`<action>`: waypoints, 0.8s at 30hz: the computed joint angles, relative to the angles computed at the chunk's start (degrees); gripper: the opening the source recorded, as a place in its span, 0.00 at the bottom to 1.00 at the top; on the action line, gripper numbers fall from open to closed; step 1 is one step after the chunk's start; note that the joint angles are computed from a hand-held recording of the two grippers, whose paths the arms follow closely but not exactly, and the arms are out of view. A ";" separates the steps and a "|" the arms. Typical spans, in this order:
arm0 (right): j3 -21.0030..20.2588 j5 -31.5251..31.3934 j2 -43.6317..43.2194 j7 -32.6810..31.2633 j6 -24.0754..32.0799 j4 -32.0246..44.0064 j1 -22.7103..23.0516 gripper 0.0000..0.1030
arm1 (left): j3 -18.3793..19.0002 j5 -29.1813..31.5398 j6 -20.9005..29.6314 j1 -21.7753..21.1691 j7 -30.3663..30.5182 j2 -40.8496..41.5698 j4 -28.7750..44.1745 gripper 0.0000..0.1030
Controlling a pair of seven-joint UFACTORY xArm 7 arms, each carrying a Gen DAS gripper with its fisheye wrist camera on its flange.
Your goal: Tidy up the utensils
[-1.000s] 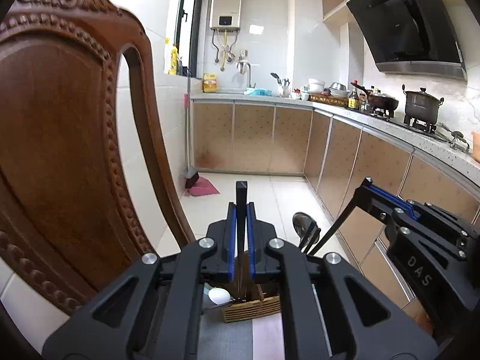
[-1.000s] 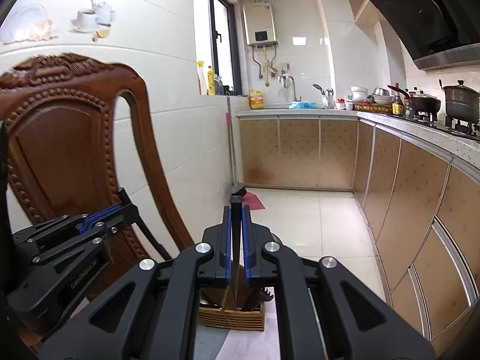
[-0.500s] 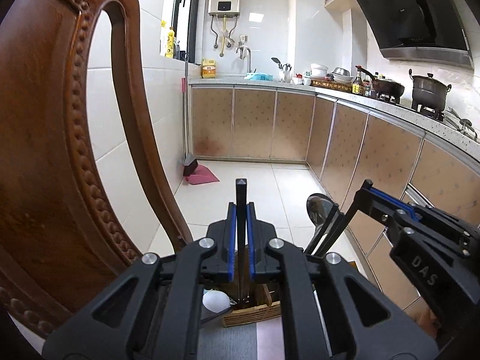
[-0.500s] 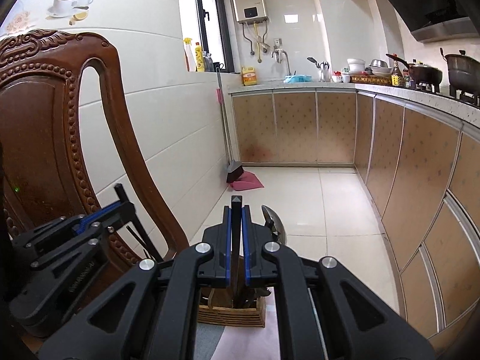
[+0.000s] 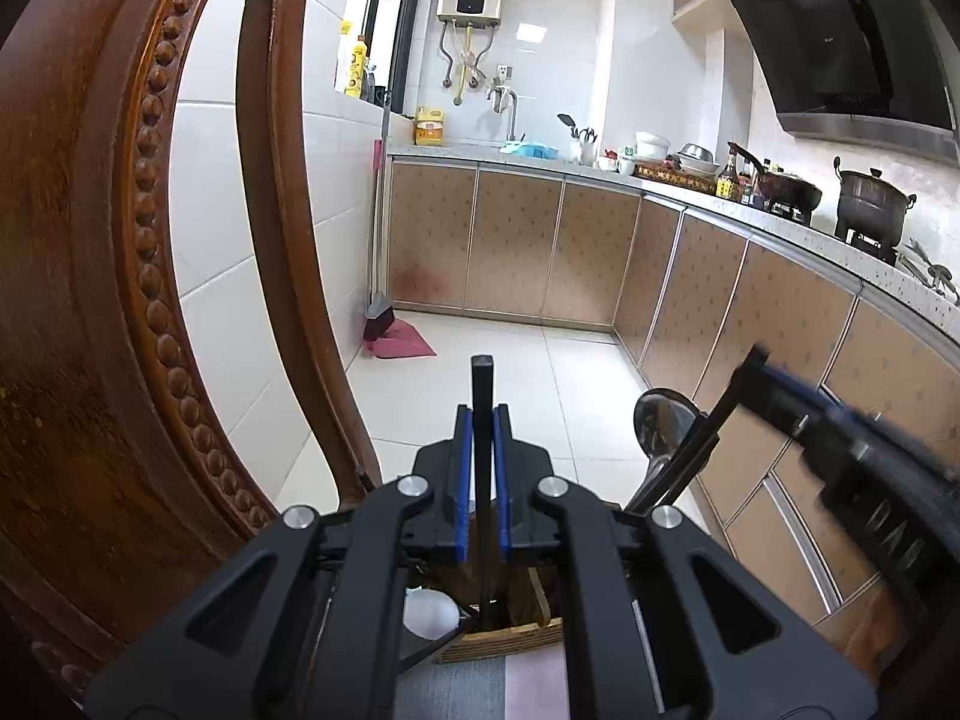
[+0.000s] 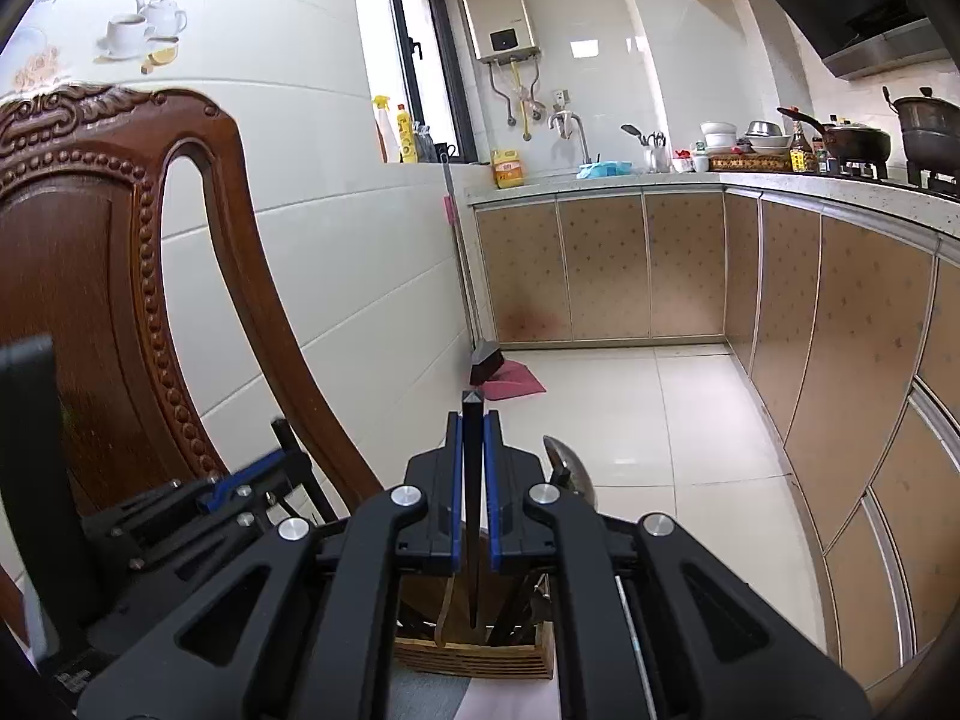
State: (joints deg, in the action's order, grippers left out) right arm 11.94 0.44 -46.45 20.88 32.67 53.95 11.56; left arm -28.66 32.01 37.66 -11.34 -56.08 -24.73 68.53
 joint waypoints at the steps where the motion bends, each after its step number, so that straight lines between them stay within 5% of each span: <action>1: 0.00 0.01 0.06 -0.14 0.27 -0.20 0.17 0.07 | -0.07 0.00 0.11 -0.05 0.07 0.26 -0.04 0.07; 9: 0.27 -0.17 -0.87 -0.72 3.37 -2.25 1.17 0.07 | 0.18 -0.17 1.86 -1.60 0.07 1.51 -1.11 0.08; 10: 0.51 -0.63 -1.17 -1.00 3.93 -2.28 0.99 0.08 | 0.36 -0.28 2.12 -1.86 -0.10 1.27 -1.23 0.16; 11: 0.75 -1.04 -1.65 -1.16 4.16 -2.47 0.77 0.15 | 0.59 -0.53 2.41 -2.14 -0.08 1.07 -1.23 0.35; 13: 0.96 -1.60 -3.56 -1.18 4.53 -2.97 0.42 0.41 | 1.08 -1.06 2.45 -2.65 -0.40 -0.79 -2.09 0.58; 15: 0.89 -1.62 -5.88 -0.97 4.50 -3.61 0.29 0.61 | 1.25 -1.81 2.55 -3.05 -0.09 -3.72 -3.38 0.63; 24: -0.27 0.00 -23.04 -0.05 12.98 -7.43 -0.30 0.97 | -6.06 -6.68 12.09 -2.35 2.81 -18.69 -7.10 0.96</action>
State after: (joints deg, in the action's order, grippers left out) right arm 11.67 0.44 -69.49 20.83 45.65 46.51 11.26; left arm -34.72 25.34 49.75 -13.70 -53.27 -43.41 61.43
